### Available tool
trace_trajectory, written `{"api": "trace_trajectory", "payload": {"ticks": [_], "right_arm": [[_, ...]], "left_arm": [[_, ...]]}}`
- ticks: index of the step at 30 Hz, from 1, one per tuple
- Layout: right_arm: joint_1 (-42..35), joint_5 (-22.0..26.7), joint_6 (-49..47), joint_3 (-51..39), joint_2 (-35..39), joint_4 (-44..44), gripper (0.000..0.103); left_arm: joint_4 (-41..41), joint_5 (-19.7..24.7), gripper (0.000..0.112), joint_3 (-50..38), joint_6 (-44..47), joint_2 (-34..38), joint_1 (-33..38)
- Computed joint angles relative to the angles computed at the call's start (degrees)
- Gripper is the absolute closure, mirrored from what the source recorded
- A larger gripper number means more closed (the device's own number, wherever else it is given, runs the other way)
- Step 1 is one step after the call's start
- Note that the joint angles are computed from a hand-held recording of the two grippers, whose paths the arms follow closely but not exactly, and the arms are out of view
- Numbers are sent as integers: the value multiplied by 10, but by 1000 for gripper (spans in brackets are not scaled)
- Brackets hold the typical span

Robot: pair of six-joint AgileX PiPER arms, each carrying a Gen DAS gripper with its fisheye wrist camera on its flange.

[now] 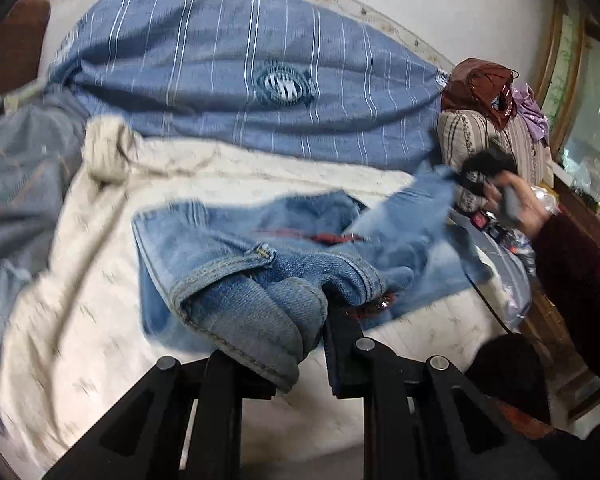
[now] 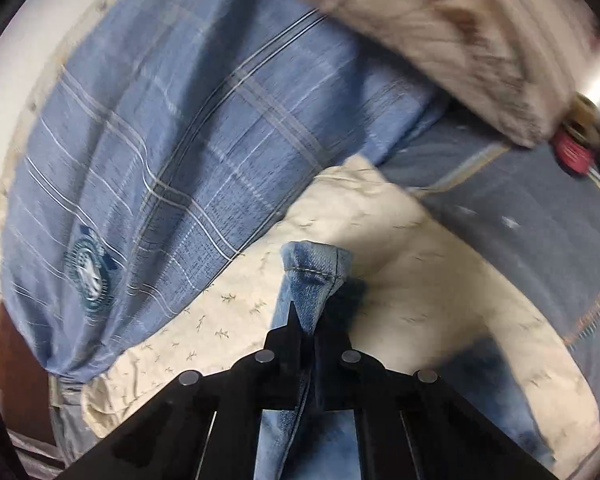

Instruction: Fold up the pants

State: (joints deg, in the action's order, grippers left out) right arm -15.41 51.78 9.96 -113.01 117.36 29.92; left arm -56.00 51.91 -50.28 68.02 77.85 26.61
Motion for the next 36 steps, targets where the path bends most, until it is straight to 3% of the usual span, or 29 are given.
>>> {"api": "trace_trajectory", "payload": {"ticks": [7, 13, 16, 20, 22, 23, 25, 29, 34, 36], "right_arm": [[-125, -96, -299, 391, -201, 258, 99], [-165, -76, -404, 533, -191, 325, 99], [-193, -45, -439, 563, -198, 349, 95], [-222, 9, -387, 543, -229, 269, 94], [-214, -11, -367, 536, -269, 207, 94], [-212, -19, -365, 538, -291, 182, 94], [-223, -15, -383, 534, -311, 178, 94], [-236, 30, -486, 534, -350, 253, 91], [-112, 43, -581, 521, -358, 368, 91], [-44, 4, -663, 543, -372, 460, 86]], "left_arm": [[28, -6, 93, -95, -60, 53, -15], [165, -15, 92, -85, -199, 74, -48], [207, -17, 86, -64, -230, 67, -53], [223, 29, 78, -79, -266, 79, -39], [236, 41, 72, -79, -274, 70, -35], [264, 38, 63, -77, -293, 59, -36], [277, 42, 61, -76, -291, 48, -18], [253, 70, 59, -105, -269, 42, 40], [220, 60, 46, -171, -281, 86, 60], [205, 60, 39, -200, -288, 128, 60]]}}
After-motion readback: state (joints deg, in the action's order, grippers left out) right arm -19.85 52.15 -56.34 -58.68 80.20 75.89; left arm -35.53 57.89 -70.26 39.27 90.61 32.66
